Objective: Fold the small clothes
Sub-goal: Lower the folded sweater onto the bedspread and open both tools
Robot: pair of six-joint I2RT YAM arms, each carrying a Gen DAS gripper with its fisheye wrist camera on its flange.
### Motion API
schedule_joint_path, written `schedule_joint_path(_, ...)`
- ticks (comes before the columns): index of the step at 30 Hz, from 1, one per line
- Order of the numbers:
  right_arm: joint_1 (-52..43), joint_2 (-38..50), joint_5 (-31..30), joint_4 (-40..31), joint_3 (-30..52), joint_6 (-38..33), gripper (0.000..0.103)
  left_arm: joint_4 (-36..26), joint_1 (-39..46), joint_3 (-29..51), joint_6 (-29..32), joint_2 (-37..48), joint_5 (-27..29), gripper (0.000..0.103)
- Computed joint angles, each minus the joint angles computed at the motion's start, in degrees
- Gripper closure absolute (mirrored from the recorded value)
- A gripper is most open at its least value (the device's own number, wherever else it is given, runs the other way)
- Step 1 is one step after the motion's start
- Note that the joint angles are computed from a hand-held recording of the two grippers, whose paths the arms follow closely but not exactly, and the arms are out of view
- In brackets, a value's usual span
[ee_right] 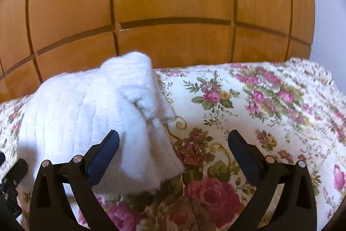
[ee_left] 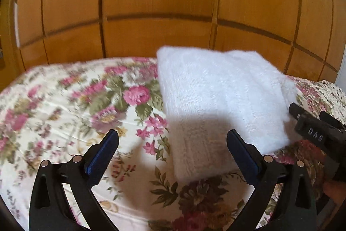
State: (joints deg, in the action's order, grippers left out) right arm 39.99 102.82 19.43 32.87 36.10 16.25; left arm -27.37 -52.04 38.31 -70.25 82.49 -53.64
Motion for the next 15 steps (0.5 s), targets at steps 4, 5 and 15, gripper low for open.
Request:
schedule_joint_path(4, 2.3, -2.1, 2.6, 1.5, -2.8, -1.2, 0.003, -8.9, -3.4, 3.1, -7.6, 1.5, -3.6, 0.004)
schedule_joint_path(5, 2.9, -2.6, 3.5, 2.1, -3.7, -1.2, 0.002, -10.8, -4.1, 3.6, -9.5, 1.8, -4.0, 0.004)
schedule_joint_path(15, 5.7, -6.8, 6.4, 5.3, -10.5, 1.0, 0.002, -32.9, -10.7, 10.0, -33.8, 9.0, -5.1, 0.004)
